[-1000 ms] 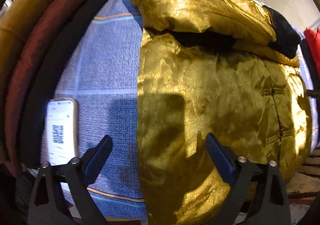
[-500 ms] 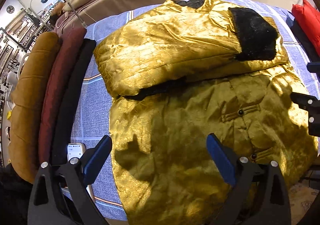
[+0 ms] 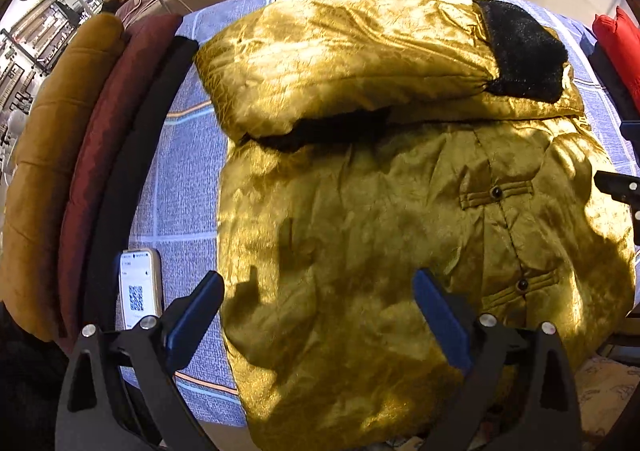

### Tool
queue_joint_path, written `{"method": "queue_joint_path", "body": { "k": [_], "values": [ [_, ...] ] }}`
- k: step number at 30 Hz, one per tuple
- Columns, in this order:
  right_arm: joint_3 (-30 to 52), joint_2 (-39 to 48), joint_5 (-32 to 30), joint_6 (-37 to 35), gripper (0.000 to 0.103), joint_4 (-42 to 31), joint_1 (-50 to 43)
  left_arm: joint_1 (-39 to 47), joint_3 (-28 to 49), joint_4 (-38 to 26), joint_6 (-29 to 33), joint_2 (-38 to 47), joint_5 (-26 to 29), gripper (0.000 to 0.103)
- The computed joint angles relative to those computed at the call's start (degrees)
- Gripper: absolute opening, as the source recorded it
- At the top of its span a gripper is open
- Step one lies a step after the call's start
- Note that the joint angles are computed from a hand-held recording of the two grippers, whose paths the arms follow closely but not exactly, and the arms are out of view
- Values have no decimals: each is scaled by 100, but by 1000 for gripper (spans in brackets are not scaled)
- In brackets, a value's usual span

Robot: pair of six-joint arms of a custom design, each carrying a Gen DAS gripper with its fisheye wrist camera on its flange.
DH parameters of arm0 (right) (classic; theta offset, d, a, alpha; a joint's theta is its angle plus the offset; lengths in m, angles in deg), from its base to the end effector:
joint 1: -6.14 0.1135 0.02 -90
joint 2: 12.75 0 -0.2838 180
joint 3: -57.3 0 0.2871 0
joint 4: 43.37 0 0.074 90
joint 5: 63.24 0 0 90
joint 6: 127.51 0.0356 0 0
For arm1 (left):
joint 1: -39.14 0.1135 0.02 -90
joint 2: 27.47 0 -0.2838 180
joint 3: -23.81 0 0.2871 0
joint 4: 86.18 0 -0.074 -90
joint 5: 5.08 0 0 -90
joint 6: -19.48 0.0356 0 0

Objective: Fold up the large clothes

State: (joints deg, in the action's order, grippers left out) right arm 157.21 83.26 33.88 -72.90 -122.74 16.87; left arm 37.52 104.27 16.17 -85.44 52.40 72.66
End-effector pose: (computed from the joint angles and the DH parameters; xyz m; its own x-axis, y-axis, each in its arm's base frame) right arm 0.3580 0.0634 0.3094 -0.6861 -0.7149 -0.1350 -0.6765 0.6951 -0.2431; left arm 0.2816 -0.0004 0.2898 -0.9362 -0.2252 -0.2697 -0.2701 0.9523 0.1423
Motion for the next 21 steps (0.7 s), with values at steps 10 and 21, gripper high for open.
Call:
{"method": "queue_joint_path", "body": {
  "k": [10, 21],
  "values": [
    [118, 722, -1132, -951, 76, -571, -1762, 1456, -1619, -30, 1463, -1487, 737, 91],
    [767, 1969, -1574, -1192, 76, -1359, -3525, 1969, -2321, 61, 1712, -1563, 2000, 78]
  ]
}}
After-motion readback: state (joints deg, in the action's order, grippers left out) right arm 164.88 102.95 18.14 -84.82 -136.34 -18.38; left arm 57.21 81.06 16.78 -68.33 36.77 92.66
